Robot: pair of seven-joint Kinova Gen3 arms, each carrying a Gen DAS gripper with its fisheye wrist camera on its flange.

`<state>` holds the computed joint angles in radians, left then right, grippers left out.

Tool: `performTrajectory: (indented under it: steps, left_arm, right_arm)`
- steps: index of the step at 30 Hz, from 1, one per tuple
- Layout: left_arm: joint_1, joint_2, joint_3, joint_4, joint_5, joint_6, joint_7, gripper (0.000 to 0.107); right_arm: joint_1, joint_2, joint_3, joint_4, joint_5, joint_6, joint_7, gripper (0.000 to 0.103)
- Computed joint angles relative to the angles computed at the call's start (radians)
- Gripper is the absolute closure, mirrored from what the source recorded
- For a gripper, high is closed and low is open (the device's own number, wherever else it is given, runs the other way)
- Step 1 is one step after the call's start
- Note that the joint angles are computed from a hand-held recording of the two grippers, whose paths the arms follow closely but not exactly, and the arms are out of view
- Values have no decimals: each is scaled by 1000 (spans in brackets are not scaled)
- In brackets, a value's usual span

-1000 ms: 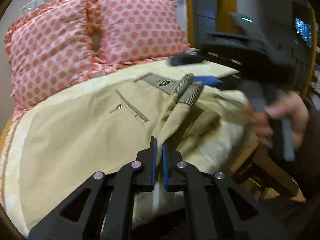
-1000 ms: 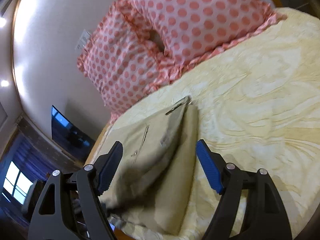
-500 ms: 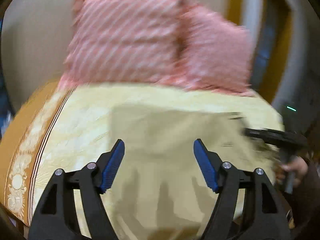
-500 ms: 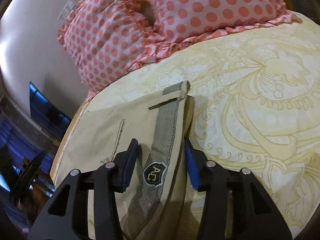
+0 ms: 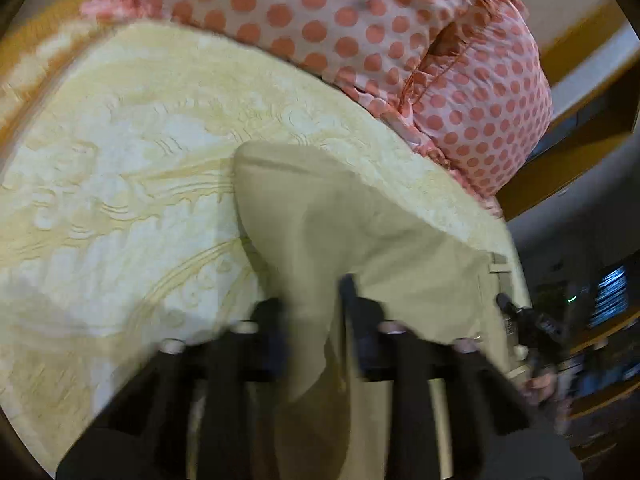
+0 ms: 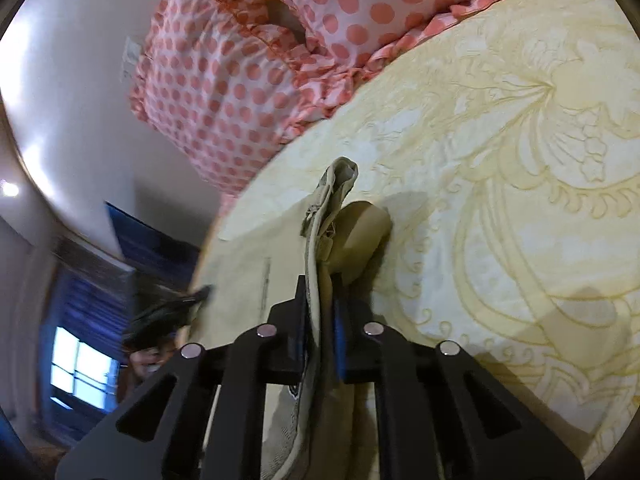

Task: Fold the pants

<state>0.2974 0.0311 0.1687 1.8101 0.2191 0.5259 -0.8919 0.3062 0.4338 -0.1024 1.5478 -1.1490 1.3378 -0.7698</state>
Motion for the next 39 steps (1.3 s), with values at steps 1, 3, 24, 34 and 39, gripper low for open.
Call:
performTrajectory:
  steps: [1, 3, 24, 34, 39]
  left_arm:
    - [46, 10, -38, -25, -41, 15, 40, 99]
    - [139, 40, -114, -104, -122, 84, 73, 102]
    - [292, 122, -48, -289, -751, 207, 443, 39]
    - [373, 214, -5, -381, -836, 472, 601, 30]
    - [605, 176, -1, -333, -1022, 672, 804, 11]
  right_arm:
    - [11, 15, -20, -23, 0, 15, -13, 93]
    - [48, 36, -94, -72, 16, 2, -32, 93]
    - [-89, 7, -137, -289, 252, -153, -111, 29]
    - [-186, -168, 6, -69, 295, -313, -251, 2]
    - [-72, -392, -219, 162, 426, -484, -131, 1]
